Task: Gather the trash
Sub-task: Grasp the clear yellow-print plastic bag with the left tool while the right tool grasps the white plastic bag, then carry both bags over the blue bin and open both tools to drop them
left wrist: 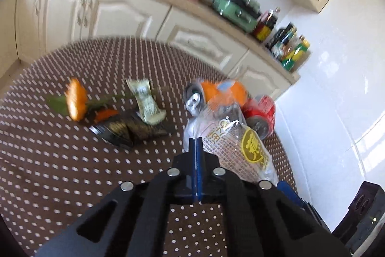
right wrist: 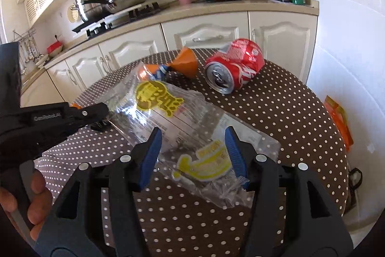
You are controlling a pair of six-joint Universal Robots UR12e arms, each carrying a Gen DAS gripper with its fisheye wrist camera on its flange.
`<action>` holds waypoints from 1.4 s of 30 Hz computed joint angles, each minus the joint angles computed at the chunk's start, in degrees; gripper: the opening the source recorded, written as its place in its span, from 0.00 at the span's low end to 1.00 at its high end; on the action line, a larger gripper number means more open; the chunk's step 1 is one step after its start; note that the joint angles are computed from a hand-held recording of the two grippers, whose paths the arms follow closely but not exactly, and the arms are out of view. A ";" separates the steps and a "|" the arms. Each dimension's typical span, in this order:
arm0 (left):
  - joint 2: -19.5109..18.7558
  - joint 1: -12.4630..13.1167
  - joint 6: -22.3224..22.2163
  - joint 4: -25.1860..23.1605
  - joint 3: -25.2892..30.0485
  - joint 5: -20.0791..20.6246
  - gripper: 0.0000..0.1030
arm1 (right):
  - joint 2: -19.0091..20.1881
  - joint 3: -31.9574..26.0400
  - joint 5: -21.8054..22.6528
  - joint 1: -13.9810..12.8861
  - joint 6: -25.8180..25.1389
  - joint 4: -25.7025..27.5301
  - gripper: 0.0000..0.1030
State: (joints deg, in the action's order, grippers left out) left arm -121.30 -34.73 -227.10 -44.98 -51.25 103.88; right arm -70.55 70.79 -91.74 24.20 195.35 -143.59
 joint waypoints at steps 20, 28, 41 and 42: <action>9.36 -2.83 -1.76 18.93 -15.22 25.86 0.00 | 6.43 -11.10 9.15 1.09 -3.15 11.11 0.71; 13.54 -2.61 -4.86 23.21 -21.25 28.71 0.00 | 6.44 -10.93 8.82 1.78 -0.71 8.51 0.72; 16.91 -3.31 -5.08 25.22 -25.91 34.28 0.00 | 10.39 -17.59 2.33 4.47 -1.25 15.49 0.74; 17.30 -3.07 -5.24 25.85 -26.49 33.10 0.00 | 10.58 -17.70 2.08 4.47 -1.59 15.95 0.67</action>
